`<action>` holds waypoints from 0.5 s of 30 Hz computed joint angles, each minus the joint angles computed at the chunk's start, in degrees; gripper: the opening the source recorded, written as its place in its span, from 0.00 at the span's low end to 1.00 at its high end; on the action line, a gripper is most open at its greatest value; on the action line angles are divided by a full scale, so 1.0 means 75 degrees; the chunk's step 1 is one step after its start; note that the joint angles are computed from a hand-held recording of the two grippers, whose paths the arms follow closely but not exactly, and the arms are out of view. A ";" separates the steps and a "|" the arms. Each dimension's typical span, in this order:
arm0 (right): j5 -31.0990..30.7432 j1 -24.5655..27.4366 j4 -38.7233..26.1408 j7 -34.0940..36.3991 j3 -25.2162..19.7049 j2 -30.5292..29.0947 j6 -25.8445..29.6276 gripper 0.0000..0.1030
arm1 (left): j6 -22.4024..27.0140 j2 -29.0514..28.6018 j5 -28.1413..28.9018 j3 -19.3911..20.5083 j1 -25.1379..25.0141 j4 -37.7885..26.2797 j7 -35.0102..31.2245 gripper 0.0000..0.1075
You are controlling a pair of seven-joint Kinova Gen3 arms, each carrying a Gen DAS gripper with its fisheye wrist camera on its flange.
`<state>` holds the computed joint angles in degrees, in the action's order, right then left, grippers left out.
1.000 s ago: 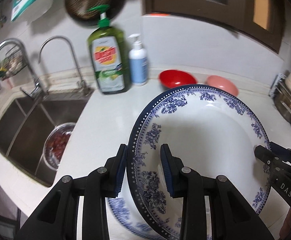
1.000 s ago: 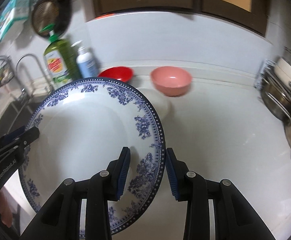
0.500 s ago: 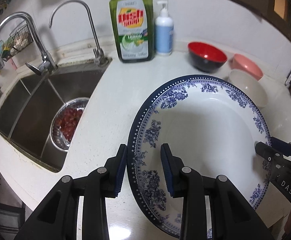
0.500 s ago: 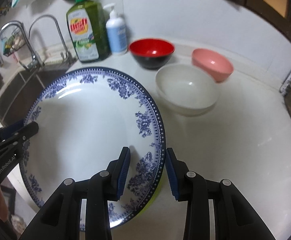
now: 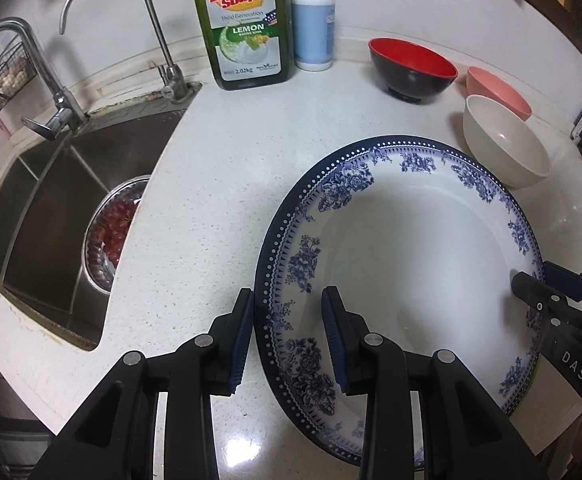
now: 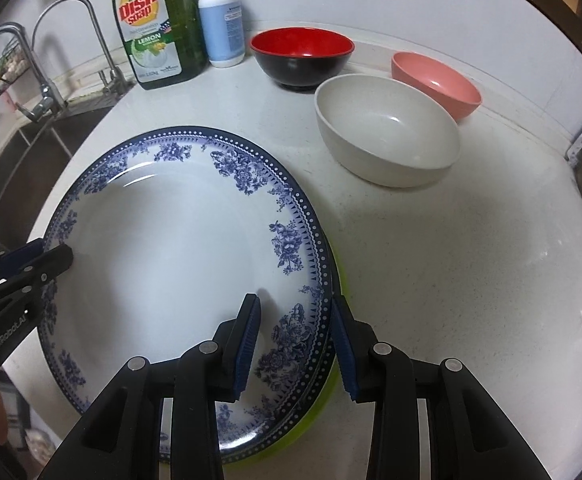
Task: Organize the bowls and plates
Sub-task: 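Lower the small plate onto the stack and open both grippers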
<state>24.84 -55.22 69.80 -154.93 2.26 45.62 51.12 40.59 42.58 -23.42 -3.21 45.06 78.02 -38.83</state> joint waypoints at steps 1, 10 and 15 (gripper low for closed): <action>-0.0011 0.0003 -0.0044 0.0001 0.0001 0.0026 0.0057 0.36 | 0.0057 0.0015 0.0023 0.0041 -0.0043 -0.0045 -0.0063 0.32; -0.0049 -0.0055 -0.0463 0.0013 0.0031 0.0254 0.0447 0.38 | 0.0672 0.0258 0.0033 0.0144 -0.0068 -0.0553 -0.0566 0.36; -0.0023 -0.0046 -0.0239 -0.0101 0.0023 0.0153 0.0199 0.46 | 0.0758 0.0261 0.0120 0.0226 -0.0121 -0.0714 -0.0864 0.55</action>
<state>24.67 -55.56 68.01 -155.68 2.43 46.77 52.61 46.28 44.54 -22.52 -1.51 44.15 72.67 -45.31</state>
